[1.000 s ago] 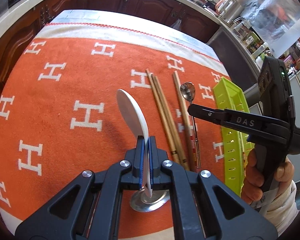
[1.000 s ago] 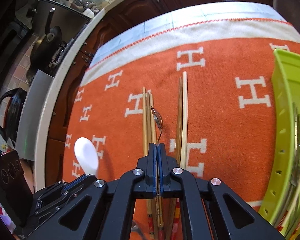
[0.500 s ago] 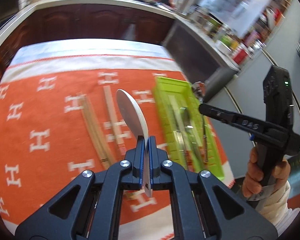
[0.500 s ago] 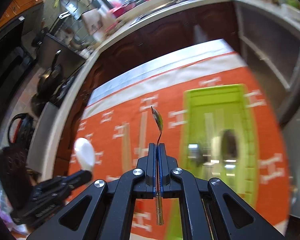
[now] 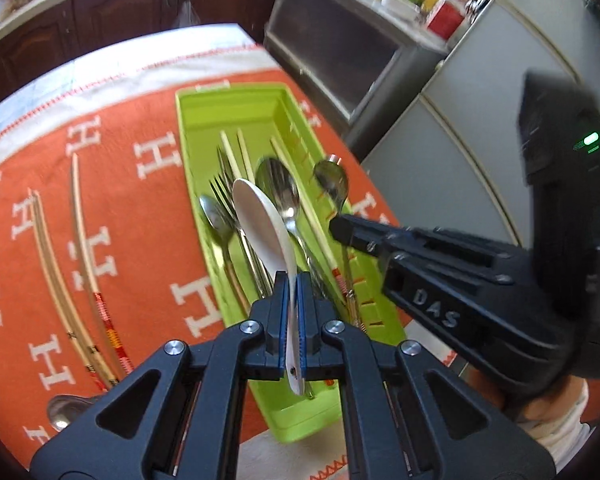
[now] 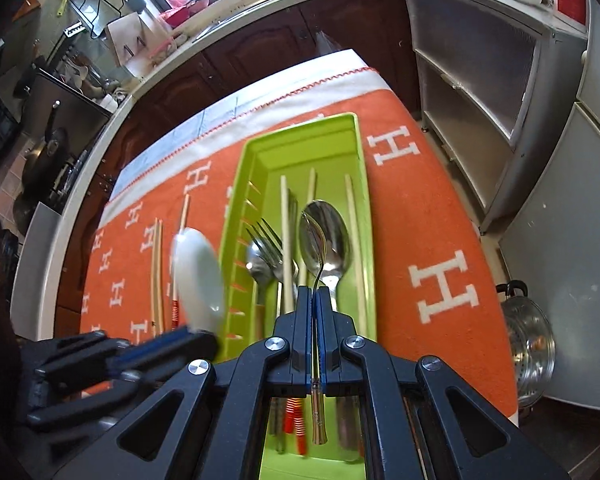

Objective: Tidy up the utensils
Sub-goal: 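Lower both spoons into the green tray and open both tools, then move both open tools back over the chopsticks on the blanket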

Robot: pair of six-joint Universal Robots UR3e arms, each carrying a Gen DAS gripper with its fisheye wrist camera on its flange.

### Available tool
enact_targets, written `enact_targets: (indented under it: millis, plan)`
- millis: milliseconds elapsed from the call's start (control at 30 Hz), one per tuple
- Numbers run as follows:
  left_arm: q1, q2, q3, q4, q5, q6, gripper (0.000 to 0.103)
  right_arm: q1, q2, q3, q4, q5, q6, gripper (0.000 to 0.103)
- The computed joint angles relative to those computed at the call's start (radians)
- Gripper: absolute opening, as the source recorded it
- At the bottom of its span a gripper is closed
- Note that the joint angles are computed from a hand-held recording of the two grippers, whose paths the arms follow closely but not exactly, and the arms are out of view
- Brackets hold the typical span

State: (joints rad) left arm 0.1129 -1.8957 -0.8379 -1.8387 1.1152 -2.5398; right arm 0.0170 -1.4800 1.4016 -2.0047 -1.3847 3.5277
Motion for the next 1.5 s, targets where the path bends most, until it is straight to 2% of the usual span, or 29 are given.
enact_targets:
  millis: [167, 200, 333, 467, 533, 767, 833, 1000, 1233, 1500]
  plan:
    - [-0.032, 0.023, -0.113, 0.086, 0.059, -0.012, 0.002, 0.011, -0.008, 0.016, 0.021, -0.041, -0.007, 0.003]
    - [-0.035, 0.038, -0.142, 0.112, 0.069, -0.016, 0.002, 0.032, 0.037, 0.01, -0.033, -0.038, 0.013, 0.003]
    - [-0.033, 0.096, -0.201, 0.155, 0.103, -0.011, 0.004, 0.057, 0.052, -0.008, -0.018, -0.073, 0.049, 0.007]
    - [0.009, 0.154, -0.224, 0.185, 0.136, 0.005, 0.017, 0.08, 0.031, 0.005, -0.01, -0.102, 0.072, 0.009]
    - [0.045, 0.169, -0.227, 0.182, 0.126, 0.015, 0.03, 0.099, 0.025, 0.005, -0.003, -0.121, 0.078, 0.01]
    - [0.179, 0.251, -0.254, 0.205, 0.087, 0.039, 0.038, 0.169, 0.023, -0.02, 0.037, -0.182, 0.096, 0.014]
    - [0.229, 0.288, -0.283, 0.232, 0.071, 0.054, 0.045, 0.181, 0.024, -0.027, 0.042, -0.185, 0.1, 0.016]
    - [0.347, 0.375, -0.371, 0.312, 0.048, 0.098, 0.054, 0.232, 0.053, -0.095, 0.061, -0.206, 0.113, 0.021]
    - [0.465, 0.417, -0.428, 0.334, 0.034, 0.132, 0.055, 0.312, 0.144, -0.265, 0.117, -0.232, 0.12, 0.024]
    - [0.526, 0.415, -0.449, 0.338, 0.019, 0.134, 0.055, 0.388, 0.293, -0.514, 0.217, -0.245, 0.103, 0.03]
